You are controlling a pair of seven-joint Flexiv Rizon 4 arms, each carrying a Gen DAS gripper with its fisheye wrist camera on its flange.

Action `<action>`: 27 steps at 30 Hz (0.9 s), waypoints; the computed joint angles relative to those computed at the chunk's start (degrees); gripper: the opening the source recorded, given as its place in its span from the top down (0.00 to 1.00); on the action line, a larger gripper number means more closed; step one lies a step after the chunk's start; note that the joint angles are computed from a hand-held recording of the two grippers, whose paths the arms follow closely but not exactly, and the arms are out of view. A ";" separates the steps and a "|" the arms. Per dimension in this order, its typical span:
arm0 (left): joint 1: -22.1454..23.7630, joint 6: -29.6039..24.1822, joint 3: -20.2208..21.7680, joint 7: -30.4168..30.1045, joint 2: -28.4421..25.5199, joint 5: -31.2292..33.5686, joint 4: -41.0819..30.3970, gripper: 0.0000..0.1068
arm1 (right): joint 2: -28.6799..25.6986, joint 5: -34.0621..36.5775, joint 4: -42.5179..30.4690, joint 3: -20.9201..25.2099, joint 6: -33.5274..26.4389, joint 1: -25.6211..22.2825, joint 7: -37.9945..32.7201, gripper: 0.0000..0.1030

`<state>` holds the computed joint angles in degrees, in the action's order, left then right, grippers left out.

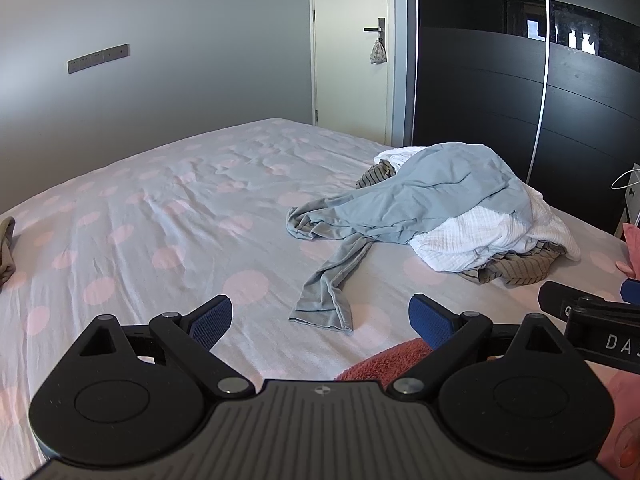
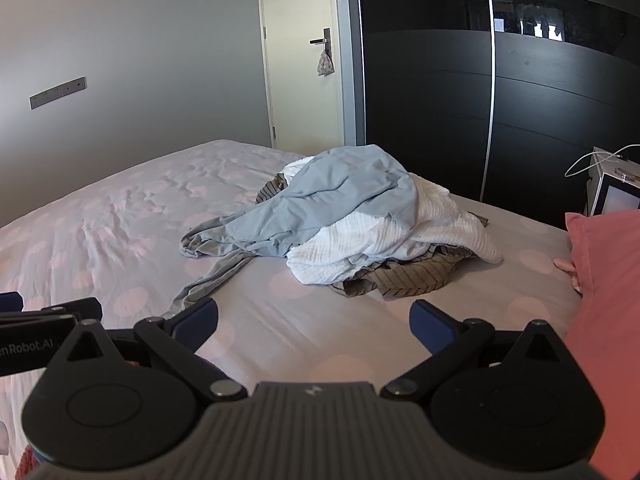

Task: Fold clothes
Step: 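Move both tools toward the clothes pile on the bed, then grasp the light blue shirt on the pile with the right gripper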

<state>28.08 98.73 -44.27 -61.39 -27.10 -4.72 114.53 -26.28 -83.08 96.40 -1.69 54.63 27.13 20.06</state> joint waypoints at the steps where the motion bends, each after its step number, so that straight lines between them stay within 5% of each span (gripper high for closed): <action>1: -0.06 -0.10 0.14 -0.06 0.03 -0.07 -0.04 0.09 | -0.10 0.08 -0.10 -0.01 -0.17 0.06 -0.17 0.00; 17: -5.04 -2.00 6.83 0.55 0.01 -3.23 -2.31 0.09 | -2.78 -1.52 -3.44 -1.47 4.83 -1.38 -3.15 0.00; 27: -19.78 -5.71 26.33 0.15 -2.36 -8.44 -9.39 0.09 | -9.81 -0.80 -12.60 -6.20 15.17 -6.29 -5.17 0.00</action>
<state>8.30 93.03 -17.94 -61.24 -29.47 -13.15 105.14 -36.09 -83.88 83.80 -7.89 69.80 20.84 14.89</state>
